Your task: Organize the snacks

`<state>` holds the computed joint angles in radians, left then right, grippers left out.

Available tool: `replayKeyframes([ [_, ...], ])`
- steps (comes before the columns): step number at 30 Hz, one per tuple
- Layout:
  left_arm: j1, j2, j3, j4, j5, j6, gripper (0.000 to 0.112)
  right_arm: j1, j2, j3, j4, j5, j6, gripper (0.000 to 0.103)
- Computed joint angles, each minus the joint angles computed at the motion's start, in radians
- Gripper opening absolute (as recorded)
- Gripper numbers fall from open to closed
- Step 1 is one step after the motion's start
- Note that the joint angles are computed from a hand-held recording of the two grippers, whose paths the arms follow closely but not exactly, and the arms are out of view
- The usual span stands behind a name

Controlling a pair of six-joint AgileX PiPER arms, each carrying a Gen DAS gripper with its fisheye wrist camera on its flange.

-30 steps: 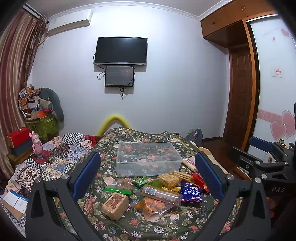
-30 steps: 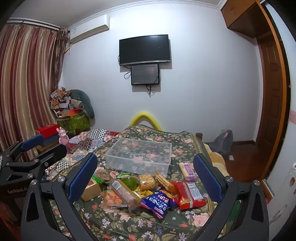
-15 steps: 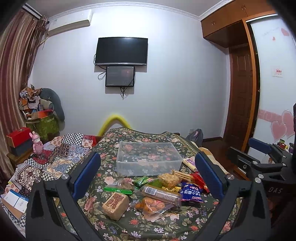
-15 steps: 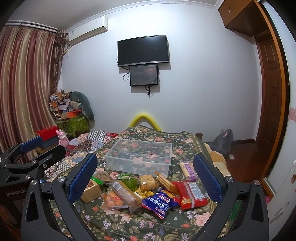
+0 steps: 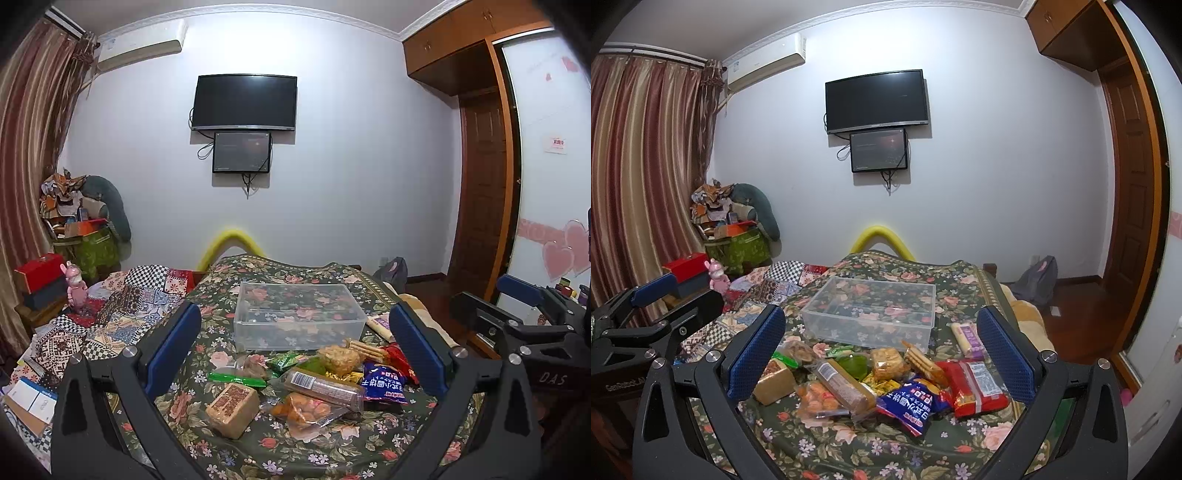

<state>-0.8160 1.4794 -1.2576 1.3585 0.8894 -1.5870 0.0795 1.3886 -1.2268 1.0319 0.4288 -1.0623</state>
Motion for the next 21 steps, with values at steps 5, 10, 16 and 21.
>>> replayKeyframes([
  [5,0.004,-0.004,0.003,-0.004,-0.008,-0.003,0.103,0.002,0.0,0.0,-0.004,0.004,0.01,0.103],
  [10,0.004,-0.002,0.003,-0.003,-0.009,-0.004,0.103,0.003,-0.001,0.002,-0.003,0.001,0.011,0.103],
  [16,0.005,-0.002,0.001,-0.007,-0.007,0.002,0.103,0.002,0.002,-0.003,-0.014,0.006,0.026,0.103],
  [21,0.007,0.004,-0.005,-0.007,-0.006,0.007,0.103,0.005,0.002,-0.004,-0.024,-0.002,0.035,0.103],
])
